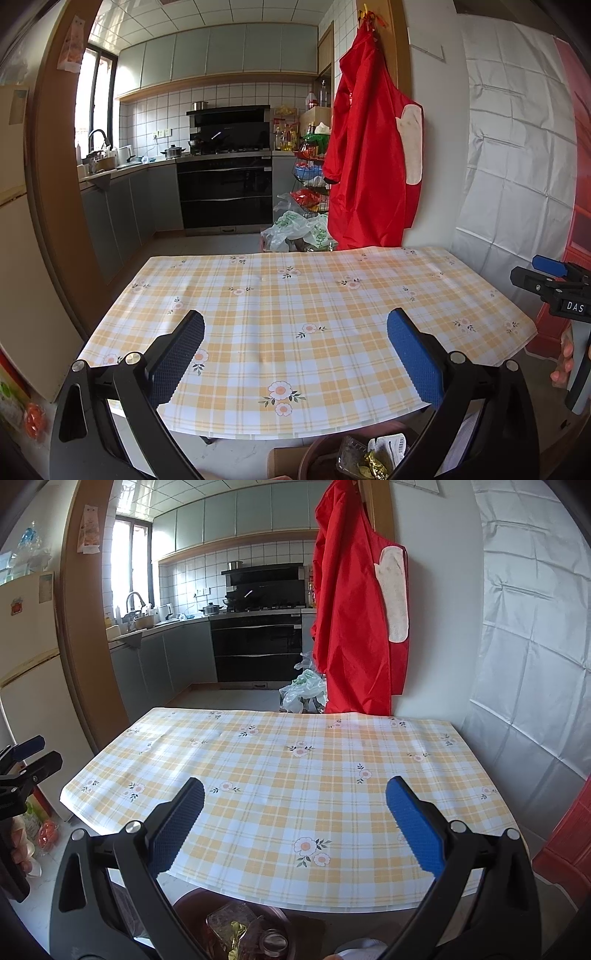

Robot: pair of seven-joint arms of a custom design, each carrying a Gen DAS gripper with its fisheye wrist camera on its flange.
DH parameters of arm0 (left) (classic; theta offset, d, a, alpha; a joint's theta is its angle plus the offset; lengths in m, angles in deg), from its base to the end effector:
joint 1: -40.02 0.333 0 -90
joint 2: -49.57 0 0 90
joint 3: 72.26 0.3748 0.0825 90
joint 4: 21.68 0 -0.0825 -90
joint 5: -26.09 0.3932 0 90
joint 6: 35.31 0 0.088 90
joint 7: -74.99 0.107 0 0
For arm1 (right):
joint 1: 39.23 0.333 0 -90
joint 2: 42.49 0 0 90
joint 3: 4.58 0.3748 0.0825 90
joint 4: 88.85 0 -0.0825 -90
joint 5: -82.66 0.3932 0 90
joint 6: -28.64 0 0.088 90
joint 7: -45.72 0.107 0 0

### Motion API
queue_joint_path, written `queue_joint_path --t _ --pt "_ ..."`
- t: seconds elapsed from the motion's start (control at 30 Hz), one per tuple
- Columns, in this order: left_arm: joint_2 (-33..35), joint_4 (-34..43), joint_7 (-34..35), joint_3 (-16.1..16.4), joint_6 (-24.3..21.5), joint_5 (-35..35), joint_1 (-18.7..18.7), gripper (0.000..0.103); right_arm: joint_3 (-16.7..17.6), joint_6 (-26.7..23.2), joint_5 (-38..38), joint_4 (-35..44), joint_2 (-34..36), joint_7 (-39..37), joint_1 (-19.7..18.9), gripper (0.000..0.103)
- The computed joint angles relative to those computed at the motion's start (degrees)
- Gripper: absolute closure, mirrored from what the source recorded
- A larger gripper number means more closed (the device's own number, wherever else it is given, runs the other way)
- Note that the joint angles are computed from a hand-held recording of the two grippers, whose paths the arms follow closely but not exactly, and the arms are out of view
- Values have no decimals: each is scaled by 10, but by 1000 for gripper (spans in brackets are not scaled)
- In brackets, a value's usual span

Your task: Collect trash

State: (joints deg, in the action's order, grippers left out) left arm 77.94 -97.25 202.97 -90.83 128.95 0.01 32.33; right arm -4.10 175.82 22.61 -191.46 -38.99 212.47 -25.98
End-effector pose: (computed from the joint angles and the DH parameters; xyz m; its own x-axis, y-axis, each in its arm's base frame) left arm 0.7415 -0.2545 0.6369 -0.5864 -0.8100 0.0039 -0.3469 0.2468 -0.9048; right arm 0.6188 0.1652 0.6417 -0.3536 -0.9338 -0.0556 -0.4450 0.2202 -0.8680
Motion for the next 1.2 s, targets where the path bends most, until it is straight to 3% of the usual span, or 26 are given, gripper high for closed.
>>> queue_joint_path --t 1.2 --pt "-7 -5 -13 5 10 14 -2 6 4 -8 -2 -5 -11 -6 -4 6"
